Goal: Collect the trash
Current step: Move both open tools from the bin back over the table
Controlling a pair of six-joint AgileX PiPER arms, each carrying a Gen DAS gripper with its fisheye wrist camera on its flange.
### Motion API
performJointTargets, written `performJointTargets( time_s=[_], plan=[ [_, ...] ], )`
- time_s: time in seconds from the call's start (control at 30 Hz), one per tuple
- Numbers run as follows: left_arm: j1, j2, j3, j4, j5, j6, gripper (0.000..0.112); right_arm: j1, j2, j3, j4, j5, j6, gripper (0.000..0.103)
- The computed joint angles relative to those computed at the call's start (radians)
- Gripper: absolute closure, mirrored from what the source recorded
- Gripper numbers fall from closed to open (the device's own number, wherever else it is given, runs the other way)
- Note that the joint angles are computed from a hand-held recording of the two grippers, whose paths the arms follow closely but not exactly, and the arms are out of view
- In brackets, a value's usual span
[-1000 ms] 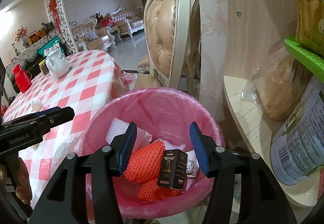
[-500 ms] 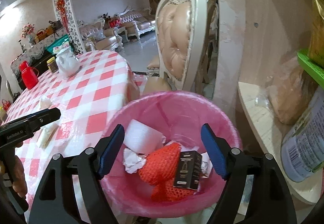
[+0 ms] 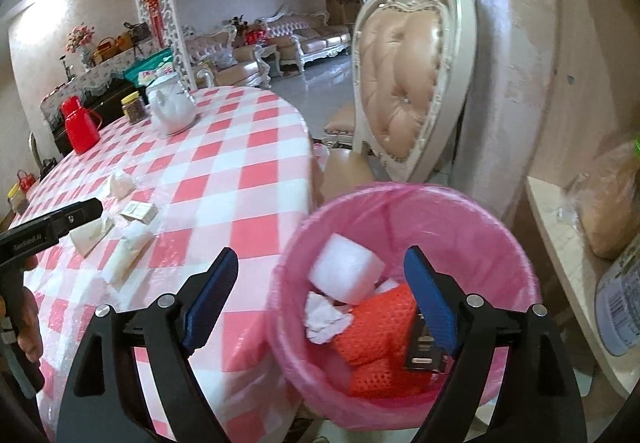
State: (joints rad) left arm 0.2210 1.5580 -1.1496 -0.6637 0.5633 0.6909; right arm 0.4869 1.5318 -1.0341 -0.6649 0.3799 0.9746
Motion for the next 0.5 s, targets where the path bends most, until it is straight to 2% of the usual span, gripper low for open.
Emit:
performJointTargets(
  time_s=[0.27,0.5],
  plan=[
    [0.15,0.043,-0.047,-0.034,0.023,0.103,0.054,0.106,0.059,-0.081,-0.049,0.049,0.075,0.019],
    [0.255,0.143,-0.128,-0.063,0.053,0.164,0.054,0.172,0.129,-0.188,-0.014,0.087,0.041,0.019]
  ],
)
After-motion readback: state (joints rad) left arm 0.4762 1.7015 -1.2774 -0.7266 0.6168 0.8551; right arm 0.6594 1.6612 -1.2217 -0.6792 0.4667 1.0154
